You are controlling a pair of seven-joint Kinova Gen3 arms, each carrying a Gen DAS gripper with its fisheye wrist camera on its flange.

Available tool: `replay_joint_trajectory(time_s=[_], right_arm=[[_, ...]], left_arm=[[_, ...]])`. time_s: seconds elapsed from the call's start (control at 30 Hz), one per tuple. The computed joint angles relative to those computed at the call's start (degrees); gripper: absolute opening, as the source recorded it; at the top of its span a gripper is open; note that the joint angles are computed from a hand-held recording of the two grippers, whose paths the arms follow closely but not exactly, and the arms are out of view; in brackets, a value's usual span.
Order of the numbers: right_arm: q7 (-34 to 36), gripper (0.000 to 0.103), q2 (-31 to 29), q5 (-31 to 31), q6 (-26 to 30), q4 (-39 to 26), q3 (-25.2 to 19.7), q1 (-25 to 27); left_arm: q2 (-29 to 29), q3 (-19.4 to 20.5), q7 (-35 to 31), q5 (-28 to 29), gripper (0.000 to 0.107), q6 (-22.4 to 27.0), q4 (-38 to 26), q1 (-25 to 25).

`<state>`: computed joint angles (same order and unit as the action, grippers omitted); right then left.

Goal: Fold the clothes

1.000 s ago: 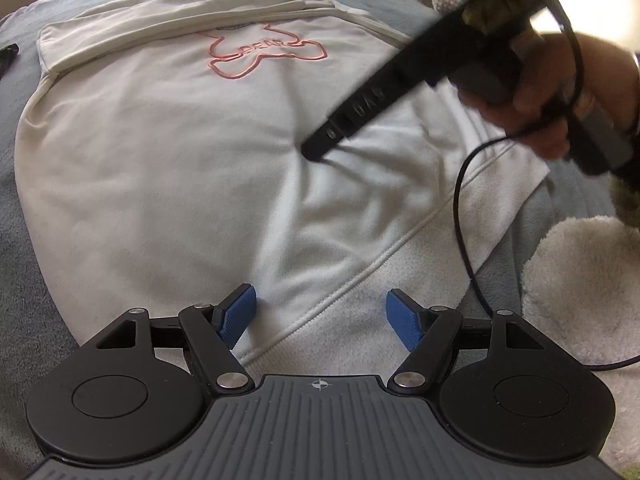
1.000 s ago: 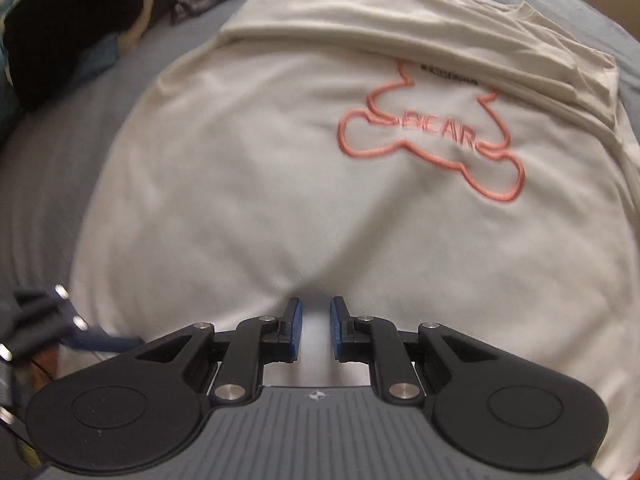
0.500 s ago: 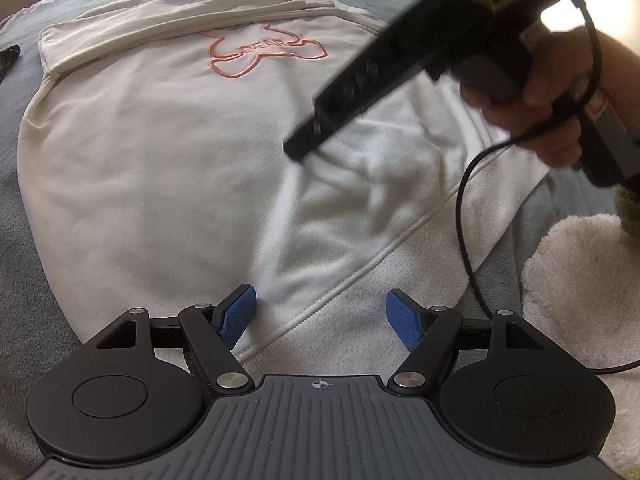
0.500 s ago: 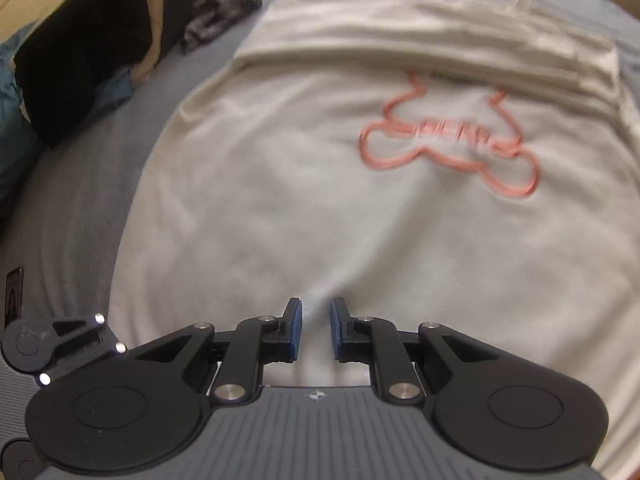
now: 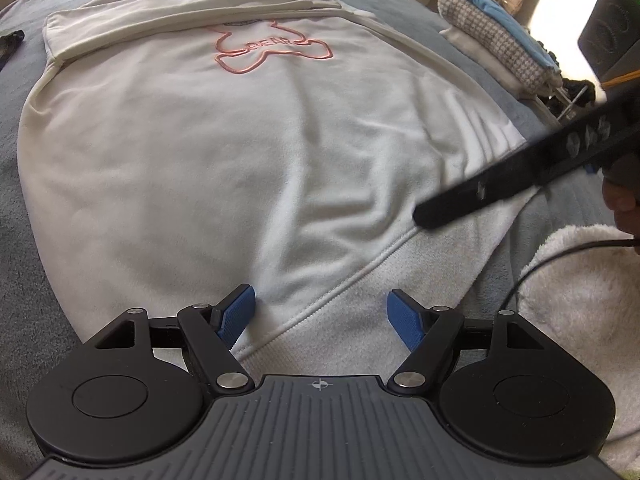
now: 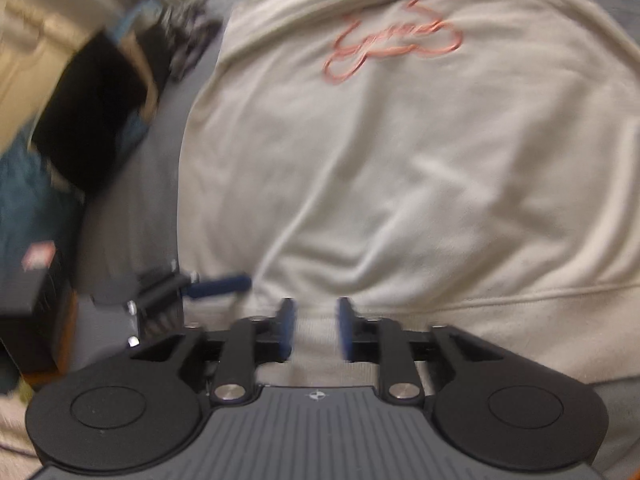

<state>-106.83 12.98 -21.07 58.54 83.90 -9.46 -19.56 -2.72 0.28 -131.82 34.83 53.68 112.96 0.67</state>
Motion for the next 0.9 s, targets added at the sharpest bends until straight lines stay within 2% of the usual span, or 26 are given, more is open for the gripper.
replay_joint_trajectory(time_s=[0.13,0.37,0.47,0.67,0.9], right_arm=[[-8.5,0.04,-1.5,4.3,-4.4,2.9,1.5,-1.9],[-18.6,0.04,-4.2,6.0,-14.2,11.6,1.7,-1.8],[-19.9,0.04,-4.8,6.7,-17.2,13.6,1.2,-2.0],[-21.1,0.043,-6.4,12.3,-19.2,13.9,0.8,-3.4],[-20.3,0.044,-6.5,10.2,-21.0,15.2,0.5,-2.4]], left_arm=[[0.0,0.2,1.5,-0.5,0.075,0.2,-0.2,0.1],[0.0,0.3,2.9,-1.6,0.076,0.4,-0.5,0.3],[0.2,0.4,3.2,-1.8,0.077,0.5,-0.7,0.5],[0.5,0.4,3.2,-1.7,0.081,0.8,-0.8,0.5],[0.5,0.6,3.2,-2.0,0.084,0.9,-0.9,0.6]])
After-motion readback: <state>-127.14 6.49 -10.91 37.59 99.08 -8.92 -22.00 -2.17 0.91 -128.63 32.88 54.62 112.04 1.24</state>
